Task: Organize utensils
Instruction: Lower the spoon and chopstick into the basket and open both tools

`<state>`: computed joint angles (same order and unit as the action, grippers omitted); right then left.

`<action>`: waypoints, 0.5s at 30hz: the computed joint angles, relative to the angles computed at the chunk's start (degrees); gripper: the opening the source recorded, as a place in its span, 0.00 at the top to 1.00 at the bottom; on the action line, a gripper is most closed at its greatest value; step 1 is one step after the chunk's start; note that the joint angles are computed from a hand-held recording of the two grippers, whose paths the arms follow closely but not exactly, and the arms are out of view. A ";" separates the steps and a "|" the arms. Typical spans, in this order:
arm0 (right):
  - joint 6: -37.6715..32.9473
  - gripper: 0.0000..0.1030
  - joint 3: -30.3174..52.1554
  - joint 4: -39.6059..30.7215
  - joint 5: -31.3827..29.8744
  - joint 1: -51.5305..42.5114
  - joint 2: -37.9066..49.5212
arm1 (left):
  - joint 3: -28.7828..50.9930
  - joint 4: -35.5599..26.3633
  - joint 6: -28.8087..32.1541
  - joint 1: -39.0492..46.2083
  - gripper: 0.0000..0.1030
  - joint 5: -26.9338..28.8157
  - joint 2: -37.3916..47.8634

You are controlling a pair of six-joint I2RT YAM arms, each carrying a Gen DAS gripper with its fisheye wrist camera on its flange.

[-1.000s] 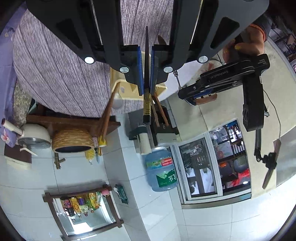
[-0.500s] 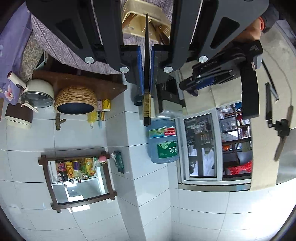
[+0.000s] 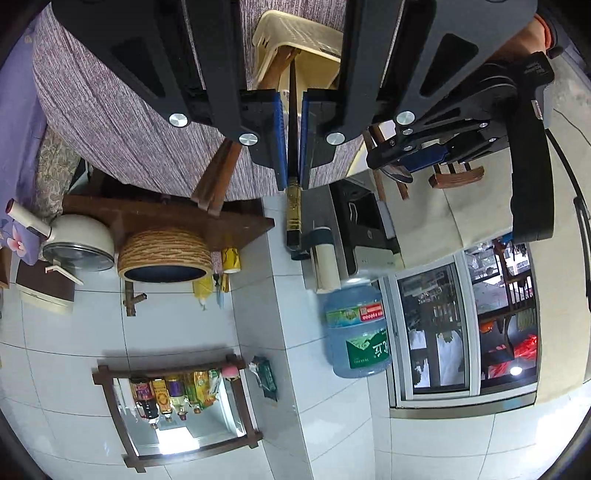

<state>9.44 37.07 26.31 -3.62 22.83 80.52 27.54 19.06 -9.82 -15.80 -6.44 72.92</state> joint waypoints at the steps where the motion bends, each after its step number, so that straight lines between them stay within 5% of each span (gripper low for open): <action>1: 0.17 0.92 -0.26 0.38 -0.06 0.02 0.61 | 0.10 0.20 -0.07 0.00 0.55 0.10 0.81; 15: -0.32 0.93 -5.99 4.79 -0.13 0.85 -1.42 | -3.62 0.51 1.43 -2.31 0.50 -1.47 -2.31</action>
